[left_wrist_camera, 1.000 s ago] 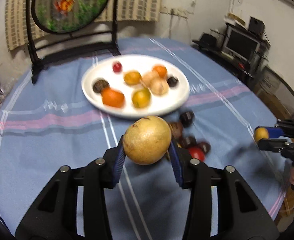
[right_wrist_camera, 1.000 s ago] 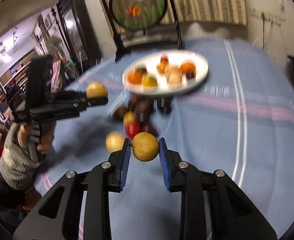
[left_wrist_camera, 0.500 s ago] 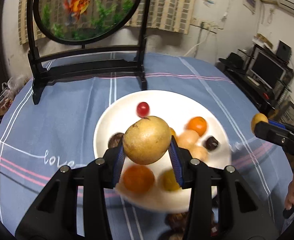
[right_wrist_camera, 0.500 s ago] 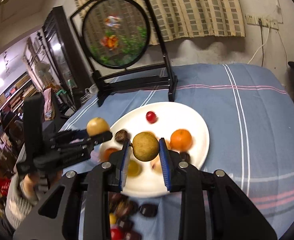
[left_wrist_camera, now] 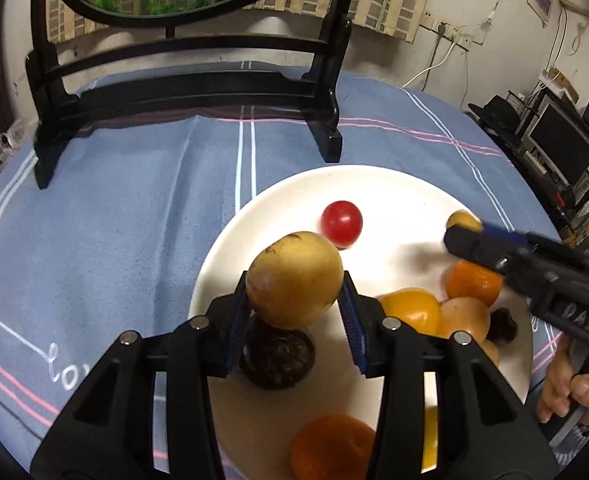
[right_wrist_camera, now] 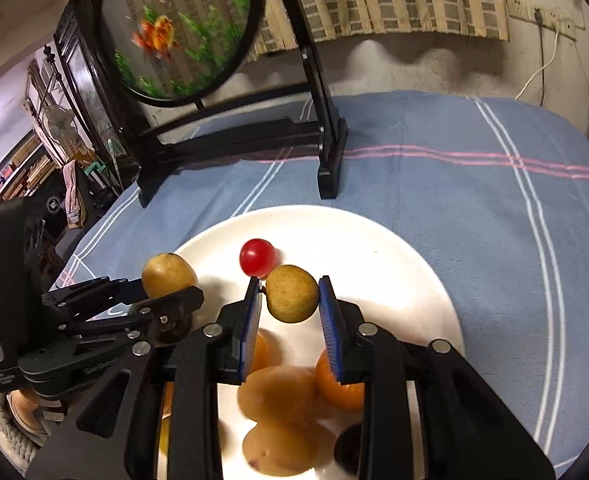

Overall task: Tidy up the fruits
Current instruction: 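Lower the potato and small yellow fruit onto the plate, opening both grippers, then move both open grippers back toward the fruit pile, then grasp a large dark brown water chestnut with the left gripper while the right grasps a pale potato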

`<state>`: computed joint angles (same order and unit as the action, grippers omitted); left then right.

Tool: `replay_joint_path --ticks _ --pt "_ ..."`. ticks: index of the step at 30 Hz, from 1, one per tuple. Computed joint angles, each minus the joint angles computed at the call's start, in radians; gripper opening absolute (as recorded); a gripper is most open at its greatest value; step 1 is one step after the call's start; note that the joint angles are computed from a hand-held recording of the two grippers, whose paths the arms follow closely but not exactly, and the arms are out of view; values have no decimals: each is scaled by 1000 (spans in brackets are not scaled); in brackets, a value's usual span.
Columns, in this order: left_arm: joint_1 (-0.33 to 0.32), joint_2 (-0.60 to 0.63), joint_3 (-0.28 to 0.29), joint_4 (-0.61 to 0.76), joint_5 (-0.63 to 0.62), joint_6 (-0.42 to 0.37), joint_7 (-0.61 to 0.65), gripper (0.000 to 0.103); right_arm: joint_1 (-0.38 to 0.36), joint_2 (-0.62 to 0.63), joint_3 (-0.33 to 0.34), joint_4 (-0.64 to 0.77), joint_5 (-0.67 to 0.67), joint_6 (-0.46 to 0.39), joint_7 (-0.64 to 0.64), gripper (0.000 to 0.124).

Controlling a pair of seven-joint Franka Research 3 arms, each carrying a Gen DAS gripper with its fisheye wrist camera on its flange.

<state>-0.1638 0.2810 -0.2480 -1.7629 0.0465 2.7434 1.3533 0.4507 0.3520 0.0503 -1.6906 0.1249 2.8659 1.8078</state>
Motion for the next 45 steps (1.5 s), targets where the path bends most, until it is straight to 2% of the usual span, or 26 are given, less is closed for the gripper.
replay_joint_path --ticks 2,4,6,9,12,16,19,23,25,29,33,35,37,38,39,42,45 --pt "-4 10 5 13 5 -4 -15 44 -15 14 13 19 18 -48 -21 36" --pt "-5 14 5 17 8 2 -22 60 -23 2 22 -6 39 -7 -40 63" --pt "-10 12 7 17 21 5 -29 61 12 -18 -23 -30 -15 17 16 64" --pt "-12 9 8 15 34 11 -33 66 -16 -35 13 -49 29 42 -20 64" --pt "-34 -9 33 -4 95 32 -82 68 -16 -44 16 -55 39 49 -23 64" --pt "-59 -69 65 -69 199 77 -166 76 -5 -76 13 -81 41 66 3 67" --pt "-62 -126 73 -135 268 106 -219 77 13 -113 5 -111 17 68 36 67" --pt "-57 -205 71 -225 331 132 -295 79 30 -204 6 -220 -29 91 95 67" --pt "-59 -258 76 -281 440 140 -399 85 34 -255 7 -287 -65 113 151 75" --pt "-33 -364 52 -401 517 174 -477 86 16 -364 32 -425 -203 155 301 77" --pt "18 -470 2 -508 645 186 -614 92 -12 -468 90 -589 -167 235 323 77" --pt "22 -524 -6 -572 640 206 -622 93 -65 -512 151 -658 -188 254 366 77" --pt "22 -570 -12 -624 624 210 -612 98 -122 -548 216 -704 -210 254 396 78" --pt "25 -586 -19 -642 616 203 -612 99 -147 -571 245 -738 -213 265 413 81" --pt "9 -604 -8 -667 583 191 -592 99 -165 -590 268 -762 -204 259 428 91" --pt "-75 -624 62 -714 437 195 -470 99 -170 -617 281 -794 -166 253 431 95" --pt "-100 -628 73 -731 355 192 -391 99 -219 -636 325 -801 -170 256 438 95"
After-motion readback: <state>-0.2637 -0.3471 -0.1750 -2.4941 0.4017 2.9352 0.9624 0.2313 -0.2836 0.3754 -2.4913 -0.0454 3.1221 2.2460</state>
